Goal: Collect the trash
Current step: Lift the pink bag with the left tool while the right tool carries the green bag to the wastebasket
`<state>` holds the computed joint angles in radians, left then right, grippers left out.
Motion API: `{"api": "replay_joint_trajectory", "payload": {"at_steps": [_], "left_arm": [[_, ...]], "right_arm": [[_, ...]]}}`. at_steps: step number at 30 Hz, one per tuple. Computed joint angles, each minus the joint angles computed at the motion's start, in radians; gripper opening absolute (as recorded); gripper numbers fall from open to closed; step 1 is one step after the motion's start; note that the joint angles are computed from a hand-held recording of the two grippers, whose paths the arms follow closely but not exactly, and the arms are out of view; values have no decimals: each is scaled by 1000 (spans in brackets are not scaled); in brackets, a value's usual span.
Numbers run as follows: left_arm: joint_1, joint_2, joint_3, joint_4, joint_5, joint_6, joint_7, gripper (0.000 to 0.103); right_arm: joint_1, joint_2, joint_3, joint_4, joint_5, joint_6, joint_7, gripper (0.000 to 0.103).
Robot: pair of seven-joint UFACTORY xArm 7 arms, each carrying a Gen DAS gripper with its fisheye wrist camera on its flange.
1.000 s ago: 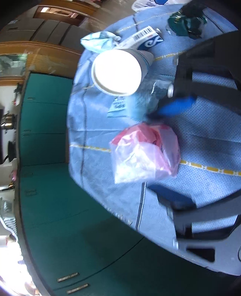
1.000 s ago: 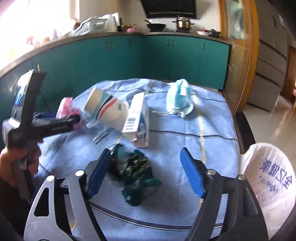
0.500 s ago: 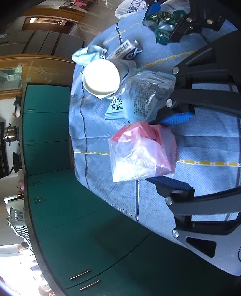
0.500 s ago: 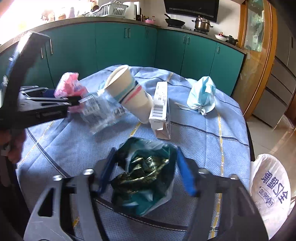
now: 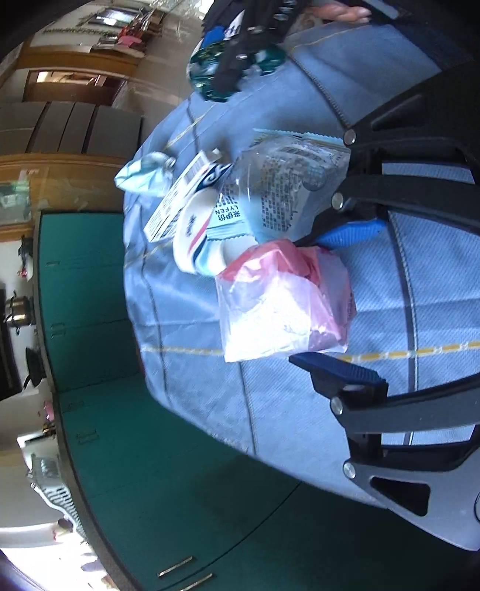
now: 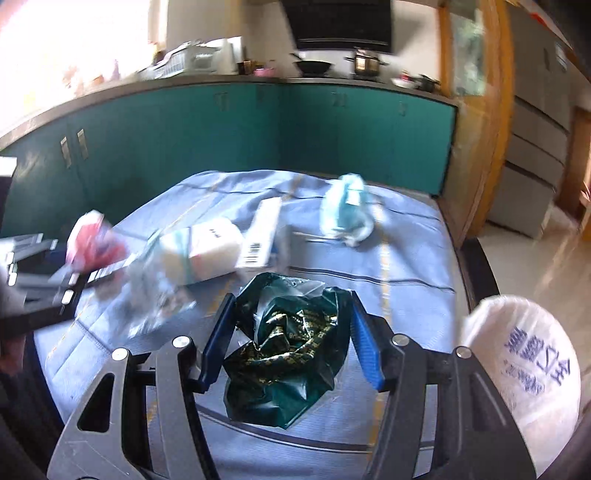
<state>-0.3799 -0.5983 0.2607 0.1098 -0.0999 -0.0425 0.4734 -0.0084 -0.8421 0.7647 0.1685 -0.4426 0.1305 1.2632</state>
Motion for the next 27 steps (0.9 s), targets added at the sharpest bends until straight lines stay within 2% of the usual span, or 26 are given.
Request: {"api": "replay_joint_trajectory", "payload": {"at_steps": [3, 4, 7, 10, 14, 15, 16, 17, 20, 23, 24, 27], "left_arm": [[13, 27, -15, -1, 2, -7, -8, 64], [5, 24, 0, -2, 2, -3, -4, 68], [-26, -7, 57, 1, -11, 20, 14, 79], [-16, -1, 56, 6, -22, -7, 19, 85], [-44, 113, 75, 44, -24, -46, 2, 86], [-65, 134, 99, 49, -22, -47, 3, 86], [-71, 156, 105, 54, -19, -52, 1, 82], [-71, 175, 101, 56, -15, -58, -2, 72], [-36, 199, 62, 52, 7, -83, -22, 70], [85, 183, -59, 26, 37, -143, -51, 69], [143, 165, -119, 12, 41, -170, -58, 69], [232, 101, -205, -16, 61, -206, -81, 69]], "right_arm": [[11, -3, -33, -16, 13, 15, 6, 59], [12, -2, -38, -19, 14, 13, 8, 59], [-4, 9, -27, -11, 6, 18, 11, 59], [-26, 36, -6, 6, -6, 34, 16, 59], [-47, 75, 12, 31, -34, 57, 25, 59], [-50, 80, 15, 34, -41, 61, 29, 59], [-51, 86, 18, 38, -48, 68, 32, 59], [-49, 92, 18, 42, -54, 76, 34, 59], [-58, 120, 29, 62, -80, 104, 45, 59], [-63, 146, 30, 79, -115, 118, 56, 59], [-63, 151, 30, 83, -126, 120, 61, 59], [-56, 139, 34, 88, -157, 128, 85, 59]]}}
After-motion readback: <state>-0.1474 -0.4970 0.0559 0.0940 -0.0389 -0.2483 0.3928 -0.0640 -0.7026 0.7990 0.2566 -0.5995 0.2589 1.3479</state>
